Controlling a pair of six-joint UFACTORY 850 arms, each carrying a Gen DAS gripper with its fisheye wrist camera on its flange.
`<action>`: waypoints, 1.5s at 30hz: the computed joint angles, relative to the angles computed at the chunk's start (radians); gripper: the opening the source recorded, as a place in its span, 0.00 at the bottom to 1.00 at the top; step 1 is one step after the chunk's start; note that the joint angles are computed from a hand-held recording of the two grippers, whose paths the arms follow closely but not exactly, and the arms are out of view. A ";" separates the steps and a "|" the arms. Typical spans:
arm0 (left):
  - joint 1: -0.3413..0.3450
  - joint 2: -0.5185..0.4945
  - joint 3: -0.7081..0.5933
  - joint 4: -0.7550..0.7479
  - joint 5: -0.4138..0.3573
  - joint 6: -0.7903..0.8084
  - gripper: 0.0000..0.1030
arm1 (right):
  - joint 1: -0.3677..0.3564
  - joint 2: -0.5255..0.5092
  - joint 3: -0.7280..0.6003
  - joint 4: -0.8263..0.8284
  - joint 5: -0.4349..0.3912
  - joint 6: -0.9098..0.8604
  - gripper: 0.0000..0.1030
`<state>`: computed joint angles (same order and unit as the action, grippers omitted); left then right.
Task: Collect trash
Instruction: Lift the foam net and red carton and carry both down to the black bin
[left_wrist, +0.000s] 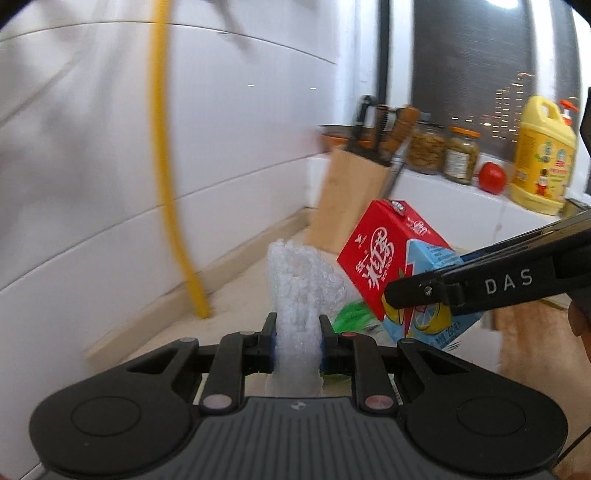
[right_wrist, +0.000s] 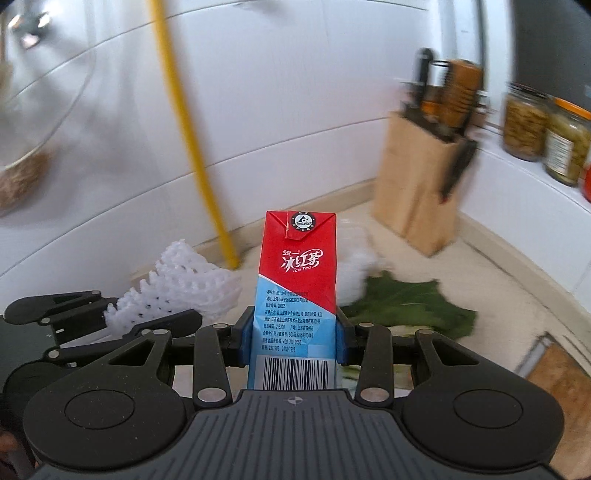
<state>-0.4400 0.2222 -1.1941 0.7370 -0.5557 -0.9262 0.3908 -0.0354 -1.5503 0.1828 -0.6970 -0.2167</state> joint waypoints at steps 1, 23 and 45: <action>-0.001 0.017 0.015 0.026 -0.018 -0.027 0.15 | 0.016 -0.004 0.000 0.007 -0.004 -0.009 0.46; 0.034 0.283 0.293 0.115 -0.424 -0.314 0.15 | 0.329 -0.141 0.003 0.174 -0.094 -0.171 0.46; 0.332 0.177 0.441 -0.255 -0.177 -0.189 0.15 | 0.369 -0.296 0.030 0.105 -0.147 -0.016 0.46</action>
